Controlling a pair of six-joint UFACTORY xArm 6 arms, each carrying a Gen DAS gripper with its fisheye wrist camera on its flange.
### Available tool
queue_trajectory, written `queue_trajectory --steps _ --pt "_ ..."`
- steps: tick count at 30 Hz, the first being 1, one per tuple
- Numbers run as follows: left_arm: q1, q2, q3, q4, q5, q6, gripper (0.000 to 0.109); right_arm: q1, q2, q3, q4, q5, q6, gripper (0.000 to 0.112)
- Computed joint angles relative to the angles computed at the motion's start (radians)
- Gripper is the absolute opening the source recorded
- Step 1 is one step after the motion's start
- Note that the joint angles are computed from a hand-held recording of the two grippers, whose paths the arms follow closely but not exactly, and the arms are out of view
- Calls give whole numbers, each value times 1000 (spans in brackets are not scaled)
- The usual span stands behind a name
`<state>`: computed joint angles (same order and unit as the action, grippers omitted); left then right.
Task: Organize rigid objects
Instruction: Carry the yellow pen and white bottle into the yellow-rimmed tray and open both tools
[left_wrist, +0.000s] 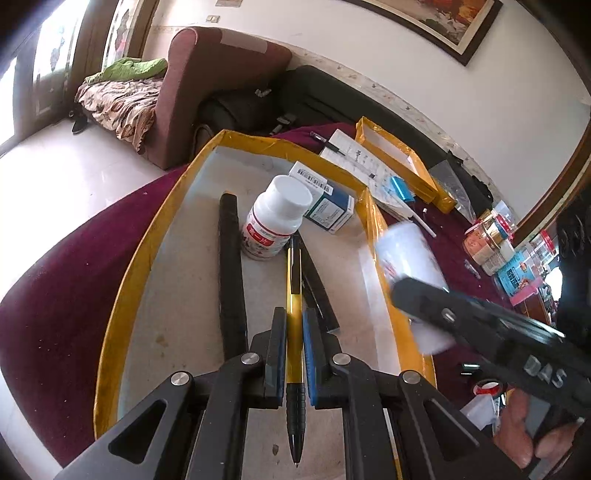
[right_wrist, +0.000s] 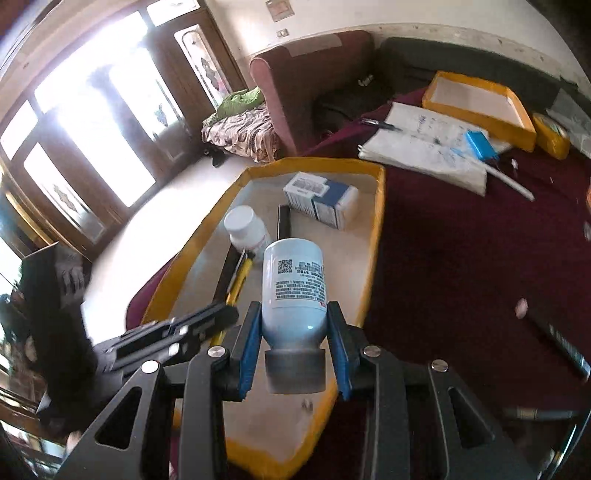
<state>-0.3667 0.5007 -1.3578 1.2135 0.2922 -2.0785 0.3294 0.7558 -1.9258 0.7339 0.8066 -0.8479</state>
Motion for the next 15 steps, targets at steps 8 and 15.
queue_trajectory --steps 8,15 --pt "7 35 -20 -44 -24 35 8 44 196 -270 -186 54 195 33" --pt "7 58 -35 -89 -35 83 8 62 261 -359 -260 53 259 33"
